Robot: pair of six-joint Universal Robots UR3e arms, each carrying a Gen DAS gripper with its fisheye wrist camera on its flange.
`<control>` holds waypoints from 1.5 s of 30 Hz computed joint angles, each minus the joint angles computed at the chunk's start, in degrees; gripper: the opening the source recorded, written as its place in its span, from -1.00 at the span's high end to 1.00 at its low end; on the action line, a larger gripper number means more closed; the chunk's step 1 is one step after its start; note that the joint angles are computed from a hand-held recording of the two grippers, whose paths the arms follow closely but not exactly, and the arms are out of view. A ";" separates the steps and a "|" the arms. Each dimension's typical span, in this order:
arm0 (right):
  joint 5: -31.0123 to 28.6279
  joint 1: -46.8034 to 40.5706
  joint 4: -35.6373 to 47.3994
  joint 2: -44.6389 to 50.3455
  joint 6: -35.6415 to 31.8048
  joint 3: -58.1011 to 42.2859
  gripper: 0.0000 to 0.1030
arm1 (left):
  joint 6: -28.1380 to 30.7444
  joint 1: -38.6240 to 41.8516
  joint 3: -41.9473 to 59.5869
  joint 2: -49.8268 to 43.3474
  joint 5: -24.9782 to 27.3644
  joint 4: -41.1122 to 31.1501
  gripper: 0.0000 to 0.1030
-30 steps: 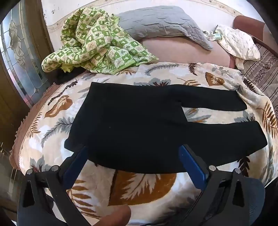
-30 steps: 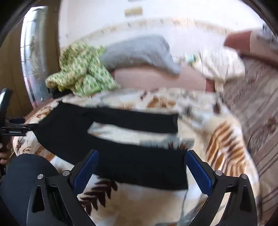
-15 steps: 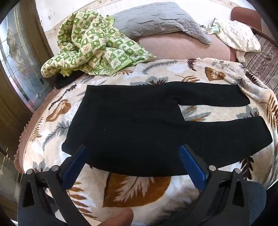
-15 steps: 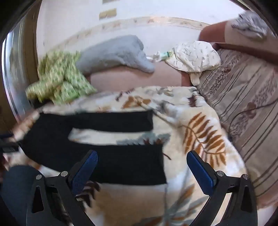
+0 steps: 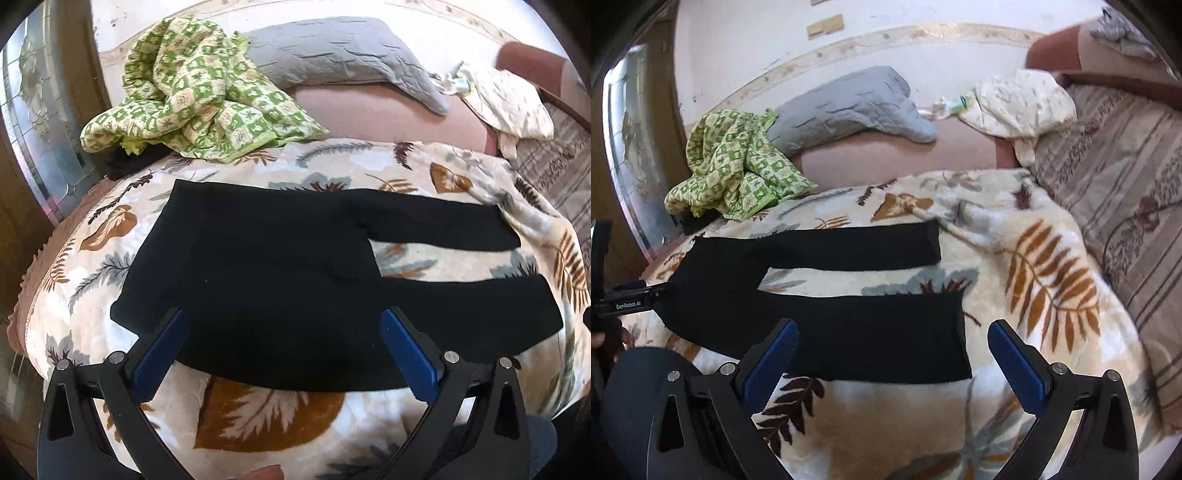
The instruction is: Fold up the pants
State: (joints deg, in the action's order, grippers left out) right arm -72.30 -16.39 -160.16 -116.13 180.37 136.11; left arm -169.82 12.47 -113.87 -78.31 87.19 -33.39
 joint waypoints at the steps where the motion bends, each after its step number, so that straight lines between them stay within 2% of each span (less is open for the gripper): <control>1: 0.11 0.03 0.26 0.52 0.59 -0.38 -0.99 | 0.06 0.39 -0.10 -0.13 -0.62 -0.10 -1.00; 4: 0.37 0.75 0.41 3.49 1.84 -2.03 -0.99 | 0.85 2.16 -0.08 0.08 -4.58 -3.13 -1.00; 6: -1.77 3.46 -0.82 6.30 2.53 -3.58 -0.99 | 1.01 1.85 0.80 -0.46 -4.78 -5.45 -1.00; 10: -5.11 7.82 -2.93 9.30 2.53 -5.45 -0.99 | 0.73 -0.70 0.79 -1.73 -0.07 -4.40 -1.00; 13: -6.74 9.11 -4.04 10.02 2.93 -5.95 -0.99 | -0.79 -2.26 0.61 -3.06 5.48 -1.77 -1.00; 15: -7.10 9.40 -4.16 10.40 3.54 -6.34 -0.99 | -0.77 -1.73 0.27 -3.08 6.07 -1.30 -1.00; 23: -11.58 12.14 -4.44 13.19 5.15 -8.29 -0.99 | -0.60 2.37 -1.12 -4.77 3.21 0.45 -1.00; 29: -12.62 12.65 -6.36 13.81 6.15 -8.54 -0.99 | -0.85 3.22 -0.20 -8.53 1.22 1.69 -1.00; 35: -10.96 13.95 -11.57 15.25 6.05 -8.32 -0.99 | 0.50 3.97 -0.33 -12.25 -0.77 4.10 -1.00; 41: -8.04 14.75 -11.98 18.26 7.88 -10.31 -0.99 | 2.24 5.81 -0.92 -14.61 -3.52 6.54 -1.00; 45: -9.14 16.82 -16.70 21.19 8.54 -11.21 -0.99 | 3.44 7.48 -2.35 -13.70 -5.46 7.68 -1.00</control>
